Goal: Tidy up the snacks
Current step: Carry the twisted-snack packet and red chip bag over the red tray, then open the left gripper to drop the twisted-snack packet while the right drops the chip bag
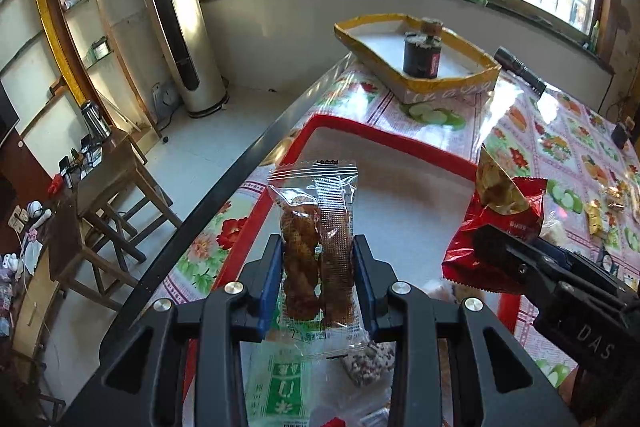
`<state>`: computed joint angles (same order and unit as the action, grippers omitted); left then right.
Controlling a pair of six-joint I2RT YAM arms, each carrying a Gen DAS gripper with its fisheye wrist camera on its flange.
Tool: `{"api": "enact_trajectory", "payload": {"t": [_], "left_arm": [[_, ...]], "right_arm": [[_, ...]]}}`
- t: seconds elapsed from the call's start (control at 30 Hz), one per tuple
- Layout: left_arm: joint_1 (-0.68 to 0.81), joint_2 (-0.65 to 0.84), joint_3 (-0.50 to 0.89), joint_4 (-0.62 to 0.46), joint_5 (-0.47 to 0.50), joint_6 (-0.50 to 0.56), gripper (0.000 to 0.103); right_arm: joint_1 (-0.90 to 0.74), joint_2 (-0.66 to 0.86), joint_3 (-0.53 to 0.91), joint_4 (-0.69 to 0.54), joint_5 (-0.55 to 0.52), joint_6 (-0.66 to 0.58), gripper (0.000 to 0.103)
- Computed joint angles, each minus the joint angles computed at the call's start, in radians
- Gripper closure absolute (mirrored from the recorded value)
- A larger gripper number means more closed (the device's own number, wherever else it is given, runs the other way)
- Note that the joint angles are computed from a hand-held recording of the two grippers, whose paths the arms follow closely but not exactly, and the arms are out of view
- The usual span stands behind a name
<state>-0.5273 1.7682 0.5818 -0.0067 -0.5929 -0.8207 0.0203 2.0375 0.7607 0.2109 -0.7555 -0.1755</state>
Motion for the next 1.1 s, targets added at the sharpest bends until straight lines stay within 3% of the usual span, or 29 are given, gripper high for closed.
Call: {"api": "enact_trajectory", "payload": {"t": [0.63,0.7,0.77,0.8,0.87,0.93,1.1], "left_arm": [[0.109,0.097,0.053,-0.003,0.186,0.048,0.066],[0.107,0.087,0.050,-0.014,0.186,0.041,0.061],[0.108,0.079,0.049,-0.022,0.190,0.046,0.045],[0.105,0.070,0.046,-0.028,0.188,0.042,0.042],[0.090,0.040,0.031,-0.042,0.164,0.021,0.038],[0.074,0.003,0.014,-0.060,0.146,-0.004,0.034],[0.036,-0.090,-0.035,-0.075,0.113,-0.061,0.034]], "right_arm": [[0.063,0.065,0.070,-0.053,0.066,-0.028,0.052],[0.058,0.059,0.064,-0.053,0.065,-0.028,0.052],[0.050,0.046,0.058,-0.062,0.062,-0.031,0.047],[0.044,0.036,0.051,-0.062,0.059,-0.030,0.044],[0.032,0.010,0.030,-0.055,0.049,-0.029,0.035],[0.011,-0.016,0.013,-0.066,0.027,-0.043,0.034],[-0.046,-0.084,-0.040,-0.097,-0.014,-0.093,0.033]]}}
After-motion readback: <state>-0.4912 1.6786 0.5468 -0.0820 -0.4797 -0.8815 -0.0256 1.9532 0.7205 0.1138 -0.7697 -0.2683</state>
